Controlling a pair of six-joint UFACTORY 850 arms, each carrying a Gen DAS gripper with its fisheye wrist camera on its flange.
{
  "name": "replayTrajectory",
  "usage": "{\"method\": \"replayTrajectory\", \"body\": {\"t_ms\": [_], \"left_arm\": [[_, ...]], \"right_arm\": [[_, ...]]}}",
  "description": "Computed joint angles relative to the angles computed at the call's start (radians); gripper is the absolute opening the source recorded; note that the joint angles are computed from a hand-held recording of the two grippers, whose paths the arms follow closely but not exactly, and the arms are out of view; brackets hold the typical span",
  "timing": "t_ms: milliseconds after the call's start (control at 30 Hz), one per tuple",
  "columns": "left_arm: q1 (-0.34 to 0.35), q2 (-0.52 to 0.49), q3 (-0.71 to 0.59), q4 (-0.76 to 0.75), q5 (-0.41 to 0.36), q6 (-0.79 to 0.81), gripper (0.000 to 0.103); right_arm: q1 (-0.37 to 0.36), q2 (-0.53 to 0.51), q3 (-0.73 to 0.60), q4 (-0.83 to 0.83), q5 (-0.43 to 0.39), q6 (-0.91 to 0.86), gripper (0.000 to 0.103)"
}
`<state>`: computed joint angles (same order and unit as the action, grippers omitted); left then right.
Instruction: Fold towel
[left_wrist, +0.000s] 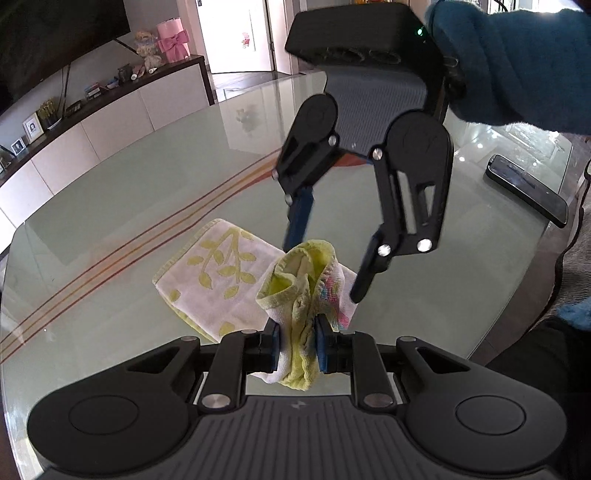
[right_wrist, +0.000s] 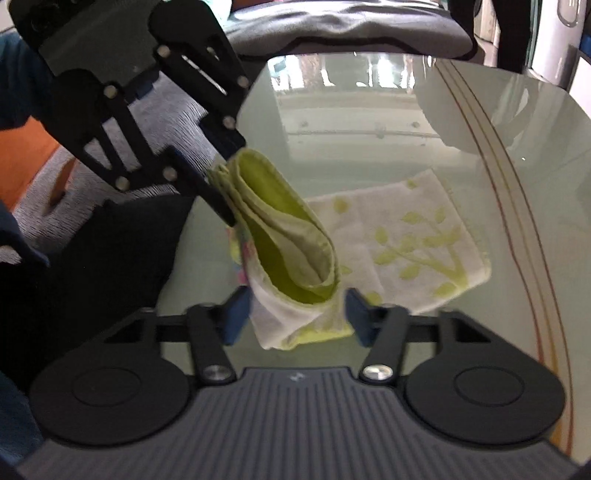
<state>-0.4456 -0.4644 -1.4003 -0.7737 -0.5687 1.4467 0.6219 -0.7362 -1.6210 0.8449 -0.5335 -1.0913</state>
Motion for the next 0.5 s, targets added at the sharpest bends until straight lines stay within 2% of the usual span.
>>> {"method": "replayTrajectory", "body": {"t_ms": [200, 500], "left_arm": [[0.0, 0.001, 0.001, 0.018, 0.018, -0.028, 0.024], [-0.01, 0.004, -0.027, 0.037, 0.044, -0.043, 0.027]], "right_arm": [[-0.006, 0.032, 0.031, 0.069, 0.007, -0.062, 0.017], [-0.01, 0.081, 0.068, 0.103, 0.076, -0.107, 0.014]]}}
